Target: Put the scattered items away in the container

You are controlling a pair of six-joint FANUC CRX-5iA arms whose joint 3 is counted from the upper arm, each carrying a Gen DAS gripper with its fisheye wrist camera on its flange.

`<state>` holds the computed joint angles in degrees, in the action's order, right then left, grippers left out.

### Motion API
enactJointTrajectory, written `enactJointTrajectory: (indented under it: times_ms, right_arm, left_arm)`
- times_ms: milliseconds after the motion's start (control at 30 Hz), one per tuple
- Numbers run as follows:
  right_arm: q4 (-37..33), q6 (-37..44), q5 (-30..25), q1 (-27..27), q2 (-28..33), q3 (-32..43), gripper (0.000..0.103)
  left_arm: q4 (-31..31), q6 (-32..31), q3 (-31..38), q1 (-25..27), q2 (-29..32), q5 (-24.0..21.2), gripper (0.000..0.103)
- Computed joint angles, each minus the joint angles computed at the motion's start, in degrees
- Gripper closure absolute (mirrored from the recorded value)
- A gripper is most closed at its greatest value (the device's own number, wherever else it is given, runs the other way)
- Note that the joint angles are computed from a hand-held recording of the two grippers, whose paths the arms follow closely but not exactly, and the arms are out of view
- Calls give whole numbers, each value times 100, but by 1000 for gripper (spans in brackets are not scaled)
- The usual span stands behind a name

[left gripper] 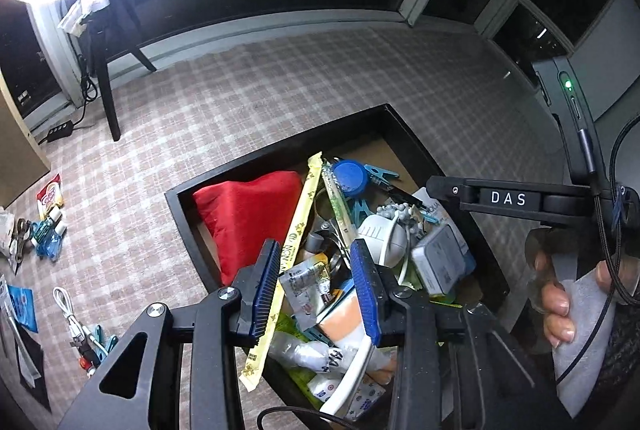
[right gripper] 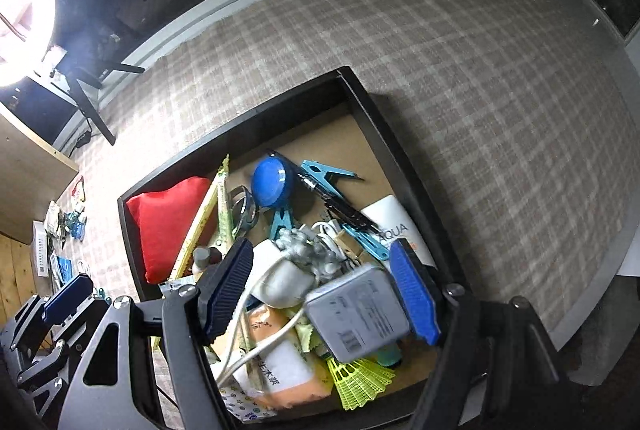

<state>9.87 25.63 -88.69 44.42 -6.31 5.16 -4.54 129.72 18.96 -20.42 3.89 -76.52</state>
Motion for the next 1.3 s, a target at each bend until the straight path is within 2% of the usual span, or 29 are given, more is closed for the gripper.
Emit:
enactJointTrajectory:
  times_ms: [167, 367, 700, 967, 1300]
  right_arm:
    - [-47, 112, 101, 32, 92, 80, 33]
    - [-90, 271, 260, 198, 300, 265, 33]
    - [-232, 813, 442, 700, 1204, 1145, 33]
    - [-437, 1360, 379, 999, 2319, 2439, 34]
    - [-776, 1797, -93, 1351, 3741, 4329, 37]
  left_arm:
    - [-105, 115, -108, 21, -137, -76, 69]
    - [-230, 317, -575, 200, -608, -155, 69]
    - [-464, 609, -1783, 955, -1939, -652, 70]
    - [-534, 347, -2687, 1986, -3138, -1256, 71]
    - [36, -1094, -3787, 4203, -4385, -1630, 72]
